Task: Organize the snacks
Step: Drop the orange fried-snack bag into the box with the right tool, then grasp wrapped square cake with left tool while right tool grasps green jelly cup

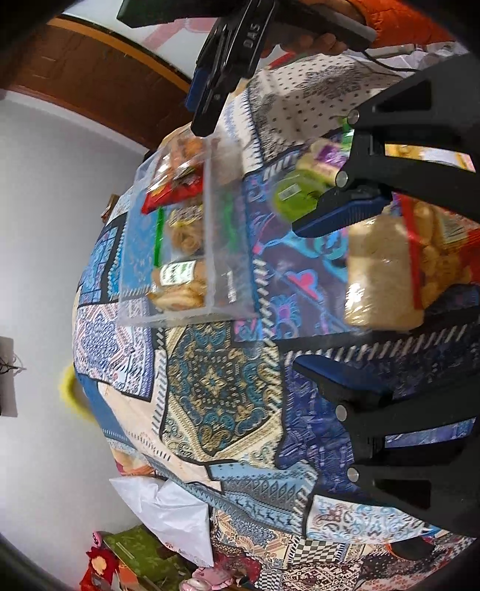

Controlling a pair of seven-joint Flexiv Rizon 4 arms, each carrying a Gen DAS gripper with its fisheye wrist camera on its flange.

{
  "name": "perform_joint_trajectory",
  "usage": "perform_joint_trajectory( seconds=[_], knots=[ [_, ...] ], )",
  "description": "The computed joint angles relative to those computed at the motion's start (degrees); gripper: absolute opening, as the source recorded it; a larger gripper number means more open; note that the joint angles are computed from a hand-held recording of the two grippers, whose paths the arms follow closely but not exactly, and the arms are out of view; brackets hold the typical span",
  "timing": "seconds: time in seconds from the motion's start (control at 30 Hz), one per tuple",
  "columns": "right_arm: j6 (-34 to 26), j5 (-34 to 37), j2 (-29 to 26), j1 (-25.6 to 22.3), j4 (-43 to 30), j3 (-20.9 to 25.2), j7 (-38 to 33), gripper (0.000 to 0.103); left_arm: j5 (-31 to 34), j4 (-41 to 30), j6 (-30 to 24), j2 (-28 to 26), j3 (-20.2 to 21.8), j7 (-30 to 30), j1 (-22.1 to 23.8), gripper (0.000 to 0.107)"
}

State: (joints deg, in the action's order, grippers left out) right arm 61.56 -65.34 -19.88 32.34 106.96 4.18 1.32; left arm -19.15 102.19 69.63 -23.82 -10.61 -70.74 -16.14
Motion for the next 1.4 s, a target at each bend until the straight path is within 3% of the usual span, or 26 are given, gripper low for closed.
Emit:
perform_joint_trajectory(
  seconds=[0.3, 0.4, 0.57, 0.73, 0.87, 0.93, 1.07, 1.13, 1.4],
  knots=[
    [2.1, 0.1, 0.2, 1.3, 3.0, 2.0, 1.0, 0.082, -0.8, 4.5, -2.1, 1.8, -0.4, 1.0, -0.2, 0.066],
    [4.2, 1.7, -1.1, 1.8, 3.0, 2.1, 0.5, 0.082, 0.7, 5.3, 0.0, 1.8, 0.2, 0.7, -1.0, 0.068],
    [5.6, 4.4, -3.2, 3.3, 1.8, 1.2, -0.9, 0.082, -0.1, 4.9, 0.0, 1.2, -0.7, 1.2, -0.7, 0.081],
    [7.7, 7.8, -5.4, 4.1, -0.2, 0.3, -2.8, 0.082, 2.3, 2.7, -2.6, -0.7, 1.2, -1.4, -1.9, 0.084],
    [8.7, 11.9, -7.1, 4.6, -1.4, -0.1, -5.2, 0.081, -5.5, 3.2, -4.9, -2.1, -2.7, 0.4, 1.9, 0.084],
    [9.2, 14.3, -7.7, 4.8, -1.8, -0.1, -6.5, 0.068, -6.0, 3.8, -2.7, -2.2, -2.5, 0.7, 1.6, 0.083],
    [11.8, 19.2, -9.0, 5.3, -2.4, -0.5, -9.7, 0.057, -5.8, 4.4, -0.9, -2.0, -2.4, 1.0, 1.5, 0.081],
    [12.2, 20.6, -9.4, 5.7, -2.8, -0.6, -11.4, 0.045, -5.9, 4.8, -0.1, -1.7, -2.3, 0.9, 1.5, 0.08],
    [13.6, 17.7, -8.2, 9.0, -1.4, -5.3, -8.8, 0.038, -5.6, 5.2, 2.3, -0.7, -2.0, -0.3, 2.0, 0.08]
  ],
)
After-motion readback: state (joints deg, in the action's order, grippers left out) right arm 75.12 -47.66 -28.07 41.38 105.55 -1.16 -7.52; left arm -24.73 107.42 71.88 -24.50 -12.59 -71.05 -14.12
